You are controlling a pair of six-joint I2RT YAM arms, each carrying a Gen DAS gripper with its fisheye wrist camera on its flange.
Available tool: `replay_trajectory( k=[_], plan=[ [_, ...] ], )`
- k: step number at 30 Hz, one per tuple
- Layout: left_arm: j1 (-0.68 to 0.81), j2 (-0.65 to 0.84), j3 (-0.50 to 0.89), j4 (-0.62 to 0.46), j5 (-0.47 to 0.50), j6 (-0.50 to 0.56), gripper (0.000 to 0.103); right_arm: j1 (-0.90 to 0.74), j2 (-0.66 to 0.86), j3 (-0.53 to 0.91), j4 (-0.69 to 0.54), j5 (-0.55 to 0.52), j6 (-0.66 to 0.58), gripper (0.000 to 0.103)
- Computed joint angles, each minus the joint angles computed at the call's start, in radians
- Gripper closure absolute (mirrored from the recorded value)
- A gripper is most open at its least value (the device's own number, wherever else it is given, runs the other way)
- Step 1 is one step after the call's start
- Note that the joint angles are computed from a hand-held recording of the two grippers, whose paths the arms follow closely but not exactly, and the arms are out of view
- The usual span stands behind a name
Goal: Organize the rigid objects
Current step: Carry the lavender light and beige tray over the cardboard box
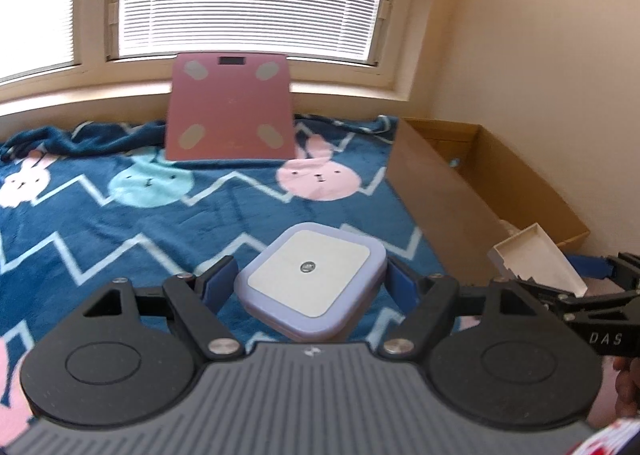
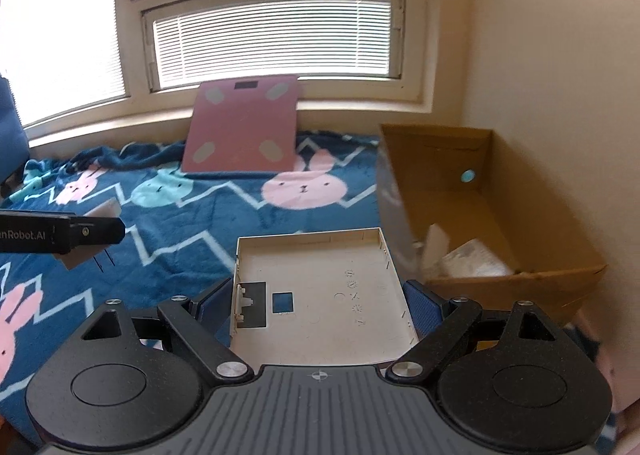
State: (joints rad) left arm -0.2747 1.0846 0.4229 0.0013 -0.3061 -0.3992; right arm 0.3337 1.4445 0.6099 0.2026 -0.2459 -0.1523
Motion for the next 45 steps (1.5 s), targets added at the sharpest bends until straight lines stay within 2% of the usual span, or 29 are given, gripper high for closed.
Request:
replay_trajectory(
  k=[10,21,34,45],
  plan=[
    [-0.114,0.217,0.181,0.058,0.013,0.012,0.027,-0.163,0.032,0.117,-0.071,-0.057,-0.089,0.016],
    [-0.180,0.475,0.446,0.072,0.054,0.065,0.027,-0.292,0.190,0.301,-0.115,-0.090,-0.167,0.016],
    [-0.157,0.756,0.758,0.024,0.156,0.139,0.027,-0.344,0.427,0.574,-0.238,-0.114,-0.159,0.016],
    [-0.148,0.948,0.976,-0.041,0.213,0.199,0.027,-0.368,0.546,0.720,-0.301,-0.116,-0.131,0.016]
  ],
)
